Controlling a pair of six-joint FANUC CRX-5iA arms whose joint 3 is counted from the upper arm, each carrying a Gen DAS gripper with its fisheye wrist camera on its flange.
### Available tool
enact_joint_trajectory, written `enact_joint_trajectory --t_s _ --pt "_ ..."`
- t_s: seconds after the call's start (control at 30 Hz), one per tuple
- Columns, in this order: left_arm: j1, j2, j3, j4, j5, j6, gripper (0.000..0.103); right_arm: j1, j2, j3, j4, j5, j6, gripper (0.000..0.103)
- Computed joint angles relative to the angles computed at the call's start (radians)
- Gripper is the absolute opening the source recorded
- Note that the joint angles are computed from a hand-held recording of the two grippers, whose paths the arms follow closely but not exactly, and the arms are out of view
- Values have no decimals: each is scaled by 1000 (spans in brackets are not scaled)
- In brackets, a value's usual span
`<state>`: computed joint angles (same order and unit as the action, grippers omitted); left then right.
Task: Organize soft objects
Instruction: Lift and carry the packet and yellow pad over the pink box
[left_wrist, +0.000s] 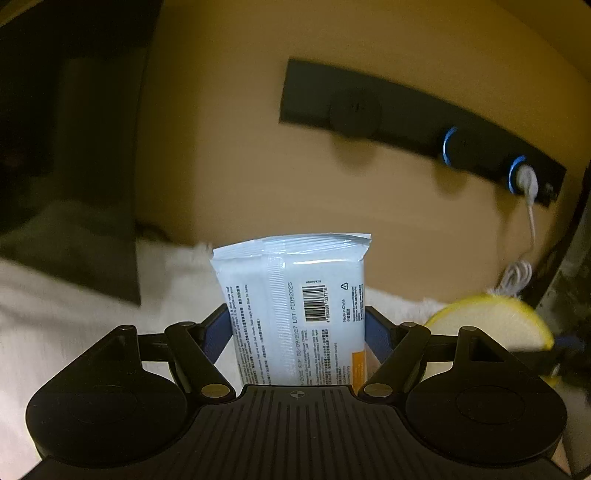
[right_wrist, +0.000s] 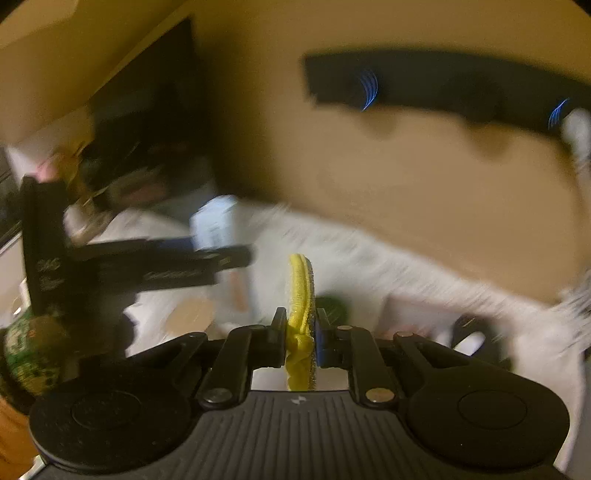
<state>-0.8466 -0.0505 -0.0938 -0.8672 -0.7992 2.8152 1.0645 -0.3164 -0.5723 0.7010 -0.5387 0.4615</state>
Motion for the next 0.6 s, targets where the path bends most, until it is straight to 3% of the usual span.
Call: enact_joint_trajectory --t_s 0.23,0.43,0.6 --pt "73 64 39 183 163 -203 80 -42 -64 -66 249 -137 -247 14" --pt "119 191 70 482 316 -505 80 -19 -101 -106 308 -320 -333 14" --pt "119 308 108 706 378 -728 80 7 -148 -141 286 -423 -356 14"
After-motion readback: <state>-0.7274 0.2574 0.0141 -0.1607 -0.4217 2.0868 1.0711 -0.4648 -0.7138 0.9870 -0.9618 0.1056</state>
